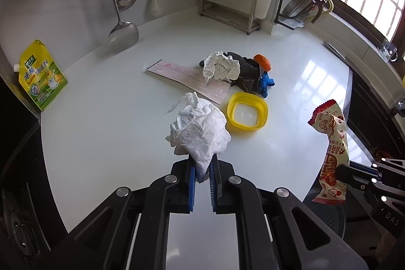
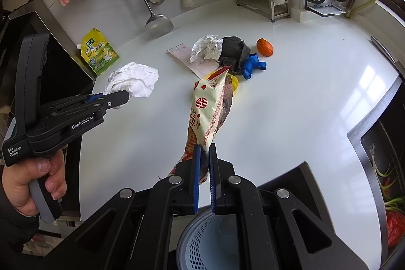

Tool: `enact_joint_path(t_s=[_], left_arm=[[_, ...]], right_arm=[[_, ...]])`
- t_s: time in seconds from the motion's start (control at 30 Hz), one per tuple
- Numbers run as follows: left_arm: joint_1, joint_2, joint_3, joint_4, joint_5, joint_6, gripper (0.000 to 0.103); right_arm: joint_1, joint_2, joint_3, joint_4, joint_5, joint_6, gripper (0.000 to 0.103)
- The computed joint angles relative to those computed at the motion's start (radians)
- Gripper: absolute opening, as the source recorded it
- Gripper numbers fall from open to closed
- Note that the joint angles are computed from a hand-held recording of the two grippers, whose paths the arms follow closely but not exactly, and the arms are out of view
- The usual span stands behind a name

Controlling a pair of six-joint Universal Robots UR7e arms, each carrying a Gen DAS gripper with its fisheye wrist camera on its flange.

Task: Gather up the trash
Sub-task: 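Carry the wrapper and tissue in both tools over the blue basket bin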

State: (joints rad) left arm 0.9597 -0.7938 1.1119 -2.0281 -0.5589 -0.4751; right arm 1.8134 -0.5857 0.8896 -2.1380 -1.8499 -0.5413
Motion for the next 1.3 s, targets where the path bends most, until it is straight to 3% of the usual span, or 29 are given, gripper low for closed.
enact_joint_path(t_s=[0.37, 0.73, 1.3], left_arm=[[-0.083, -0.030, 0.132, -0.015, -0.023, -0.102, 0.009], [-0.147, -0.004, 0.208, -0.016, -0.108, -0.175, 0.009], [-0.152, 0.051, 0.247, 0.007, -0.285, -0.172, 0.010]], right_arm=[[-0.054, -0.204, 0.274, -0.082, -0.010, -0.039, 0.006], [-0.108, -0.344, 0.475, -0.102, -0.052, -0.101, 0.006], [-0.150, -0.355, 0.535, -0.056, -0.199, -0.132, 0.007]])
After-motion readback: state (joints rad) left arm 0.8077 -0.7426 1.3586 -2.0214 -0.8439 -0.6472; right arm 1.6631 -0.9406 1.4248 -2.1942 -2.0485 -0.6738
